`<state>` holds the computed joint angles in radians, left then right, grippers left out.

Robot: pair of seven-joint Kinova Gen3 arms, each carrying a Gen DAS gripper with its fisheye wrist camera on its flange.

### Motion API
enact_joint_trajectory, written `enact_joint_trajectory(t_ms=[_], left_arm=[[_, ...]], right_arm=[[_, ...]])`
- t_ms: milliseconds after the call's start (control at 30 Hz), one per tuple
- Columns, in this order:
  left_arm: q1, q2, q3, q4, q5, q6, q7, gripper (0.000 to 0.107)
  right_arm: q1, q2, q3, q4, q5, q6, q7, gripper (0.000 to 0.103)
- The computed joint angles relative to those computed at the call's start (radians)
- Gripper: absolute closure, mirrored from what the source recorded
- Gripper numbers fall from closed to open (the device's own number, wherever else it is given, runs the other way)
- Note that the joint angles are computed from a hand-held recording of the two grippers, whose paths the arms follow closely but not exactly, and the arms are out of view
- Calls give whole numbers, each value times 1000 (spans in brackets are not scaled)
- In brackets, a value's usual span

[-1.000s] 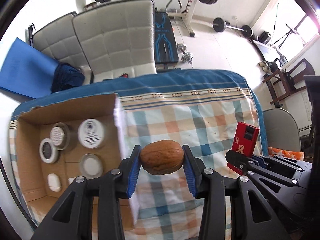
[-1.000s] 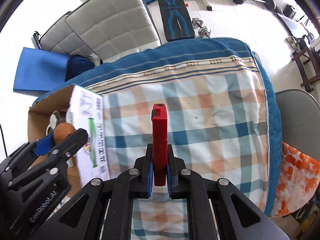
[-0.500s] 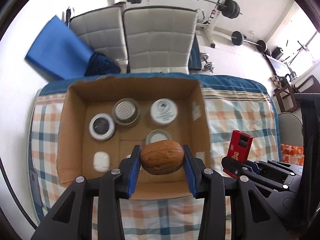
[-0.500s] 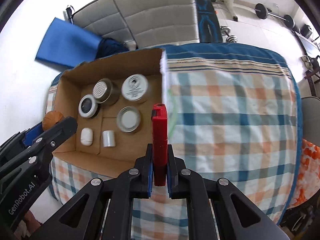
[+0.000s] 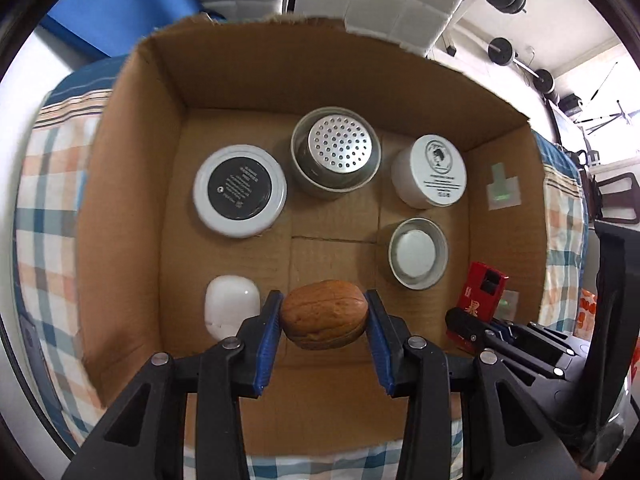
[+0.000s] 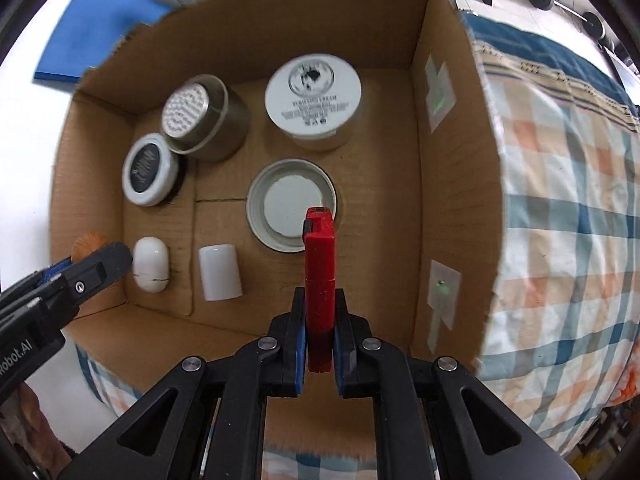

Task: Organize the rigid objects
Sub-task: 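Release the walnut into the box while the right tool sets the red packet inside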

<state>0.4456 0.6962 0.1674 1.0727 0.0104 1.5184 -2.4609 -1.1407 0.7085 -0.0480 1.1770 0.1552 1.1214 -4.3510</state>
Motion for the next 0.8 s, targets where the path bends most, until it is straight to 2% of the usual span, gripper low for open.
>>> enact_joint_trajectory(t_ms=[200,367,700,800], left_arm=[[40,27,-6,41,-40,-50,1,70],[53,14,-7,99,-64,-104,2,70],[55,-28,-4,170,-84,-172,24,70],[49,-55,-3,202,-88,-207,27,64]], right_arm=[[55,8,-21,85,-49,-127,42,92],[70,8,-18,117,-81,-170,65,92],[98,11,-23,112,-124,-159,126,91],[108,10,-24,104,-130,-142,144,90]])
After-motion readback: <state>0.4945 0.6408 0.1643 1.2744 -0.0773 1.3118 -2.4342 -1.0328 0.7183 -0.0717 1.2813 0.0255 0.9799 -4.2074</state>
